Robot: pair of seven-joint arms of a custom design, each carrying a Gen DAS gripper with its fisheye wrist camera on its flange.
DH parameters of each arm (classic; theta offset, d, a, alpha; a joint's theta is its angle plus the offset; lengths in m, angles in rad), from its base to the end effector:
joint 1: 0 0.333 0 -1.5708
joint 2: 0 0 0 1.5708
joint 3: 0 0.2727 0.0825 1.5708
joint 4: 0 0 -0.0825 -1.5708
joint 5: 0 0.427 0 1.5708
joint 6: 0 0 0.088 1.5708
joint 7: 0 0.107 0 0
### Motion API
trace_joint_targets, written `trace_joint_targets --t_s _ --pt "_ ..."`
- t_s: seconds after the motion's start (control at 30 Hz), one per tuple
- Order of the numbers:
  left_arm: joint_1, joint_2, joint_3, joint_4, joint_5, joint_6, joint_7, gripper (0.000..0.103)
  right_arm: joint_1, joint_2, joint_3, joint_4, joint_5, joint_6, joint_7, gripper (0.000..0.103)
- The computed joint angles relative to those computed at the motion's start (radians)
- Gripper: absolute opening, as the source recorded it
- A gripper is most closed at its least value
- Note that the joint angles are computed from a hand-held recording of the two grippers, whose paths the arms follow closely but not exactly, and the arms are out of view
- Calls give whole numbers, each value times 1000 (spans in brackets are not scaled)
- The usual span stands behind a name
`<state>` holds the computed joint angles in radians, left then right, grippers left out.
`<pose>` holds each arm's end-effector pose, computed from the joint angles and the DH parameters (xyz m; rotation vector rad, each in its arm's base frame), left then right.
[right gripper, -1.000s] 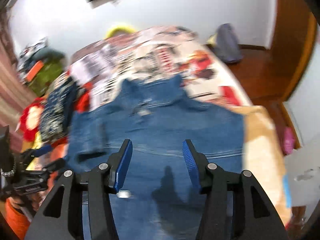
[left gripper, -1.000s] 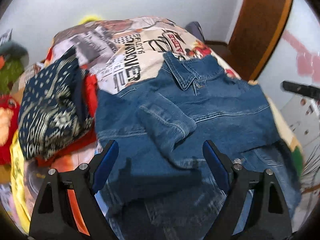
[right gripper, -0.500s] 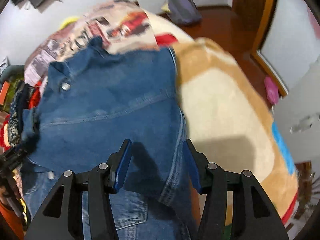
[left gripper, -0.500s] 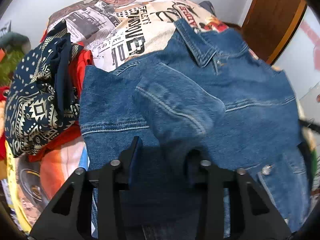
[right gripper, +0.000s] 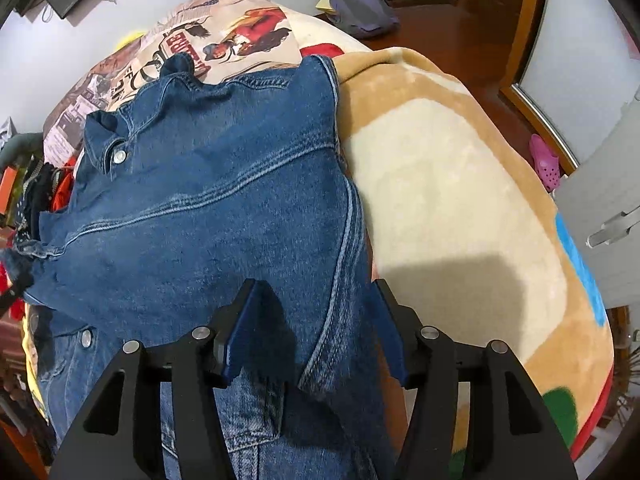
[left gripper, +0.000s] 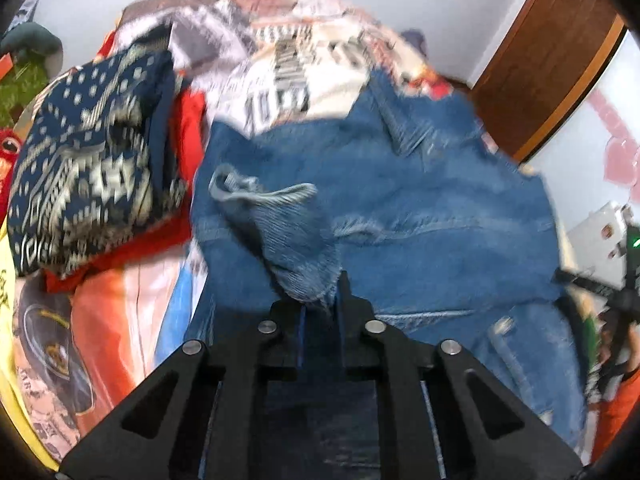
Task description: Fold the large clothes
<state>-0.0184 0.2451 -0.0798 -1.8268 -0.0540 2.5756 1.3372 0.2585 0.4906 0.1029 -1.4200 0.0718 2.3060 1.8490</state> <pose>0.6860 -0.0638 0.3940 -2.1709 1.8099 -0.6415 0.7088 0.2559 0.4070 -1.9577 1.9115 -0.1142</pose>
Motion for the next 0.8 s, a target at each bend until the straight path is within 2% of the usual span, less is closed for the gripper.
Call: trace_joint_targets --t_s 0.13,0.3,0.33,0.4,0.5,0.6,0.7,0.77,0.8 --pt "-8 -22 17 -52 51 11 -40 35 1 -25 0 -30 -7 0 -10 54" --pt "21 -79 2 -100 -8 -5 9 39 2 -68 -6 -80 -22 10 -15 54" --pt "16 -91 7 -107 24 -19 -9 43 3 -76 -7 -88 -26 13 -17 54" --pt "6 -126 20 -131 119 -39 -63 44 5 -96 -11 -109 -39 22 -18 54" --pt "28 -194 15 -191 106 -16 -38 48 18 -141 -24 -150 -94 45 -10 54" --pt "48 -265 12 -249 144 -5 -60 51 27 -174 -33 -176 -141 59 2 54" --pt "67 -331 3 -299 165 -7 -59 62 36 -230 -41 -226 -200 93 21 55" --pt "74 -371 0 -333 141 -9 -23 66 39 -259 -43 -256 -229 112 34 65" --pt "76 -388 -1 -348 123 -13 -2 69 40 -276 -43 -276 -242 127 39 75"
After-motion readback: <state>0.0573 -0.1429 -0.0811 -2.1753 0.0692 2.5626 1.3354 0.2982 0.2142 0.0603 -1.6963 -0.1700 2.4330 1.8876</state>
